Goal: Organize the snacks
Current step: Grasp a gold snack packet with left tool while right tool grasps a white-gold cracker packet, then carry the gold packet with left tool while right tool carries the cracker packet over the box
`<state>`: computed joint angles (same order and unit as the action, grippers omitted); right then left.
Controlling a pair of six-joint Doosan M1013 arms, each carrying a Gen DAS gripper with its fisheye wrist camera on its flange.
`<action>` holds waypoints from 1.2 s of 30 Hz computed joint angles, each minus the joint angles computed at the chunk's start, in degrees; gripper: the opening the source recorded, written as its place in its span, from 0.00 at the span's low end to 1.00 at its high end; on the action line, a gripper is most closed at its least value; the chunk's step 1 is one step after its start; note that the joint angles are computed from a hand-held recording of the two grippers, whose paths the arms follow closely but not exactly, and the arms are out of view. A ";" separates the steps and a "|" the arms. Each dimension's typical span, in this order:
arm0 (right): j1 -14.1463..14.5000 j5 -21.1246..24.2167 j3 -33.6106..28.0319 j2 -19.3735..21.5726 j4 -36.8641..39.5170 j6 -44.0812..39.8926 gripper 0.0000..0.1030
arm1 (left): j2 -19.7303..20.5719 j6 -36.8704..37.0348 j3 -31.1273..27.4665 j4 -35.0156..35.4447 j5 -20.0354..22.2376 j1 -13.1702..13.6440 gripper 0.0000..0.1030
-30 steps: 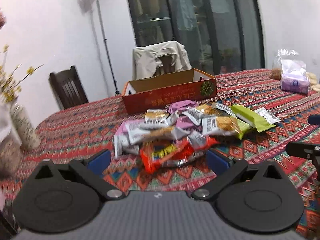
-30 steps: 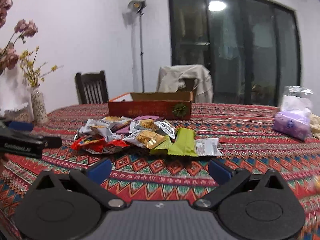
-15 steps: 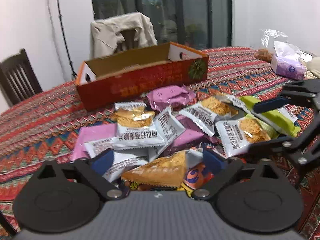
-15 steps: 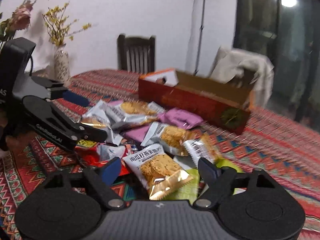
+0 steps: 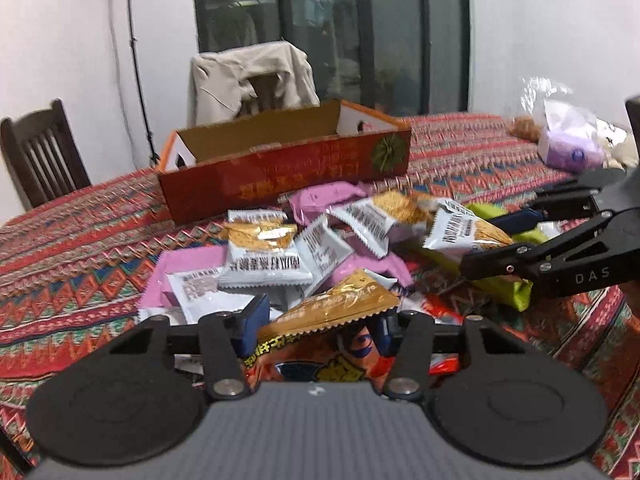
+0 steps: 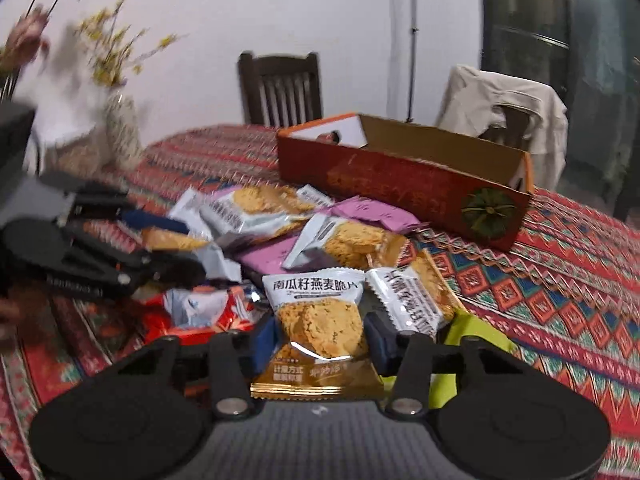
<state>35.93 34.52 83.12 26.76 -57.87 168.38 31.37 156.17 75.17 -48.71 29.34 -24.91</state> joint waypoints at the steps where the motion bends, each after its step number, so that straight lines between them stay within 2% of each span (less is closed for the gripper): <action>1: 0.24 0.95 0.08 -0.12 -0.99 1.61 0.44 | -0.64 1.52 0.96 -1.35 -1.13 -0.07 0.51; 5: 2.21 5.04 0.84 -1.24 -6.55 8.33 0.43 | -3.50 4.37 4.02 -4.92 -2.53 0.19 0.51; 12: 7.38 12.21 1.51 -3.40 -12.66 13.48 0.43 | -8.88 15.30 9.92 -17.45 -2.86 1.63 0.51; 22: 9.78 16.43 0.84 -4.83 -13.90 13.22 0.43 | -10.98 19.27 10.59 -23.47 -3.94 2.23 0.51; 26: 8.96 15.79 -0.05 -6.02 -13.34 9.84 0.44 | -9.35 14.20 4.93 -18.95 -1.66 2.52 0.51; 29: 6.82 13.01 -1.22 -7.73 -10.62 4.16 0.44 | -5.77 0.57 -3.93 -7.30 2.66 2.65 0.51; 31: 4.83 11.40 -2.92 -8.48 -6.93 -0.99 0.44 | -3.12 -6.34 -9.77 -0.82 3.35 2.27 0.51; 36: -2.76 8.41 -9.95 -8.30 9.77 -16.58 0.44 | 6.64 -23.56 -29.28 15.18 8.73 1.17 0.51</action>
<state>33.17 42.93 73.16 18.46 -48.10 151.80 38.01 132.60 45.89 -33.53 38.07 -23.74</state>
